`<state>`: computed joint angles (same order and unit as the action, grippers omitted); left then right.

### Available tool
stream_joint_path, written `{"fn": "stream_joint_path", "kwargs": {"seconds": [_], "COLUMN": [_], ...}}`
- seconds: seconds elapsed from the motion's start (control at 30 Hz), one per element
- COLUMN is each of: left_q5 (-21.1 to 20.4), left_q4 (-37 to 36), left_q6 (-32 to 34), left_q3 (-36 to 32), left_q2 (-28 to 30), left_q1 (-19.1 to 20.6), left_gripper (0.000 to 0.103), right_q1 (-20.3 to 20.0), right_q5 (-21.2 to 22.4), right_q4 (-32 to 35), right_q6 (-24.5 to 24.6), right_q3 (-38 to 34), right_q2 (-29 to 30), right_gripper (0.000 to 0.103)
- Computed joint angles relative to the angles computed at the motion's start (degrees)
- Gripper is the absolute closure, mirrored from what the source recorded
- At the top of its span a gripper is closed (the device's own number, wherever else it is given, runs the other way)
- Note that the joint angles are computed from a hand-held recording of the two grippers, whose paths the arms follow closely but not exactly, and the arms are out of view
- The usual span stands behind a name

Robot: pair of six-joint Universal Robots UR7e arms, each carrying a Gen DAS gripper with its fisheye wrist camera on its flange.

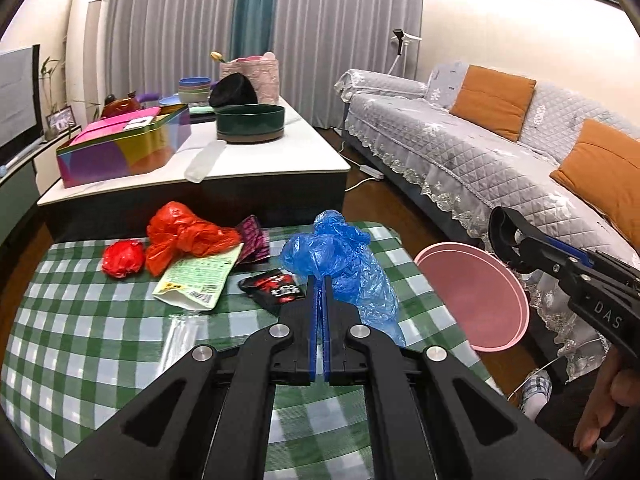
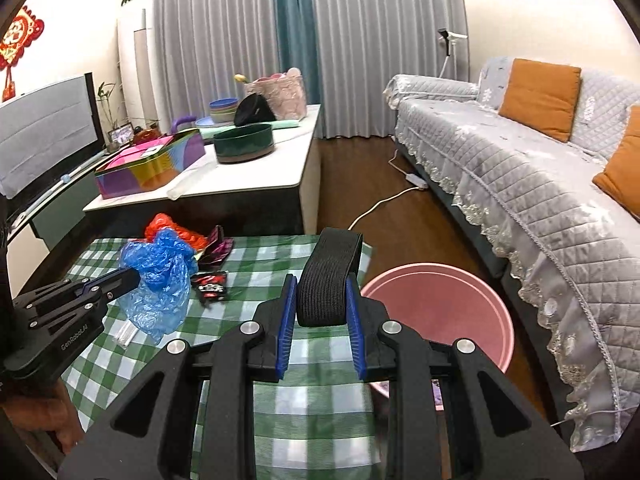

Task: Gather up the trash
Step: 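Carry the blue plastic bag with the left tool while the right carries the black strap over the bin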

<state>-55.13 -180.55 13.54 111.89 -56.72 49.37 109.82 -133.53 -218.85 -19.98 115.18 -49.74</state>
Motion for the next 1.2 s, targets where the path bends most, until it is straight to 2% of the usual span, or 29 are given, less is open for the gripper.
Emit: {"fn": "stream_joint_path", "kwargs": {"seconds": [1.2], "left_q5": [-5.74], "left_q4": [-1.30], "left_q6": [-0.12], "left_q3": [-5.29], "left_q2": [10.34], "left_q1": [-2.22], "left_gripper": [0.101], "right_q1": [-6.60], "right_q5": [-4.04], "right_q4": [-7.42], "right_q6": [-1.98], "right_q3": [3.70], "right_q2": [-3.46], "right_gripper": [0.079]}}
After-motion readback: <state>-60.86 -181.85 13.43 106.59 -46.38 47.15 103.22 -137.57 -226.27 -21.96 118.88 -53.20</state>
